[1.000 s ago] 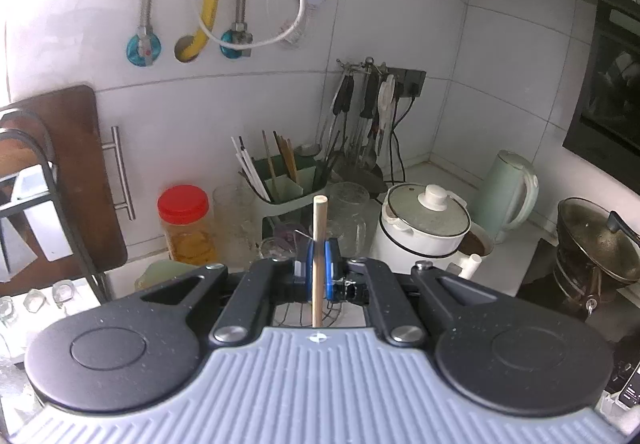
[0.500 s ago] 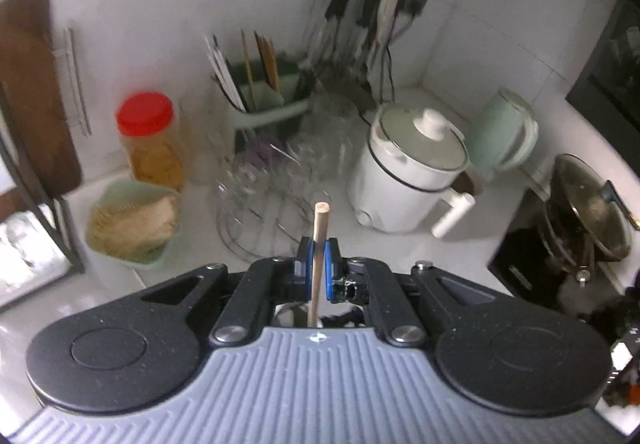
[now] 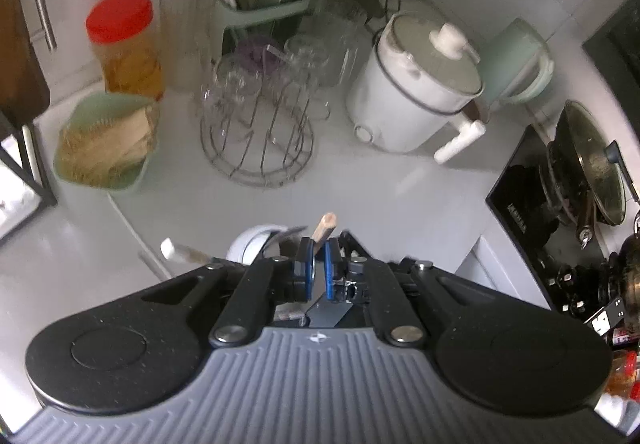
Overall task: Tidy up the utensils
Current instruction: 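Lower the wooden chopstick into the mug and open the left gripper, then move the open left gripper to the silver fork on the counter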
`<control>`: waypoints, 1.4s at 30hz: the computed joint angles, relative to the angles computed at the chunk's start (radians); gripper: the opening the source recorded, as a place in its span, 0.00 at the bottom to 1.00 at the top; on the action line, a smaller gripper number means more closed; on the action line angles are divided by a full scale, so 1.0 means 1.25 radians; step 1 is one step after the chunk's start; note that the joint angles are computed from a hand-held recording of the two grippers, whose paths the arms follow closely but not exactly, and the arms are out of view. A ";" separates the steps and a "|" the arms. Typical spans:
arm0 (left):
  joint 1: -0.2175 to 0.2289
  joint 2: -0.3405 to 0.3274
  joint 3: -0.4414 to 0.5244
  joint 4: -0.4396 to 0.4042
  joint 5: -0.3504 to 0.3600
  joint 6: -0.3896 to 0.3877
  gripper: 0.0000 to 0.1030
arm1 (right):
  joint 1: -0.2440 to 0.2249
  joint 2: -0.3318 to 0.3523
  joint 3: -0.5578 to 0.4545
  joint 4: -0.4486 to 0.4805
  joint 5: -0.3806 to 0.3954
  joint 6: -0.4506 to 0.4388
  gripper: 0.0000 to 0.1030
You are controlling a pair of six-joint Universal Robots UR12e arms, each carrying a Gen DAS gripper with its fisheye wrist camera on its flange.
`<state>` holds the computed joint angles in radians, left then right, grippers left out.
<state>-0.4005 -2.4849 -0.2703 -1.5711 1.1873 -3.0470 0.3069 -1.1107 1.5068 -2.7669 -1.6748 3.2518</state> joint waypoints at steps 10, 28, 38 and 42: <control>0.003 0.046 -0.110 0.113 -0.022 -0.034 0.08 | -0.002 -0.003 0.006 -0.002 0.006 0.007 0.89; 0.026 0.259 -0.517 0.548 0.103 -0.184 0.27 | 0.000 -0.001 0.005 -0.003 -0.007 0.026 0.89; 0.045 0.297 -0.619 0.611 0.137 -0.280 0.27 | 0.001 -0.006 0.006 0.012 -0.023 0.045 0.89; 0.052 0.293 -0.645 0.602 0.126 -0.315 0.27 | -0.002 -0.015 0.012 0.030 -0.024 0.054 0.89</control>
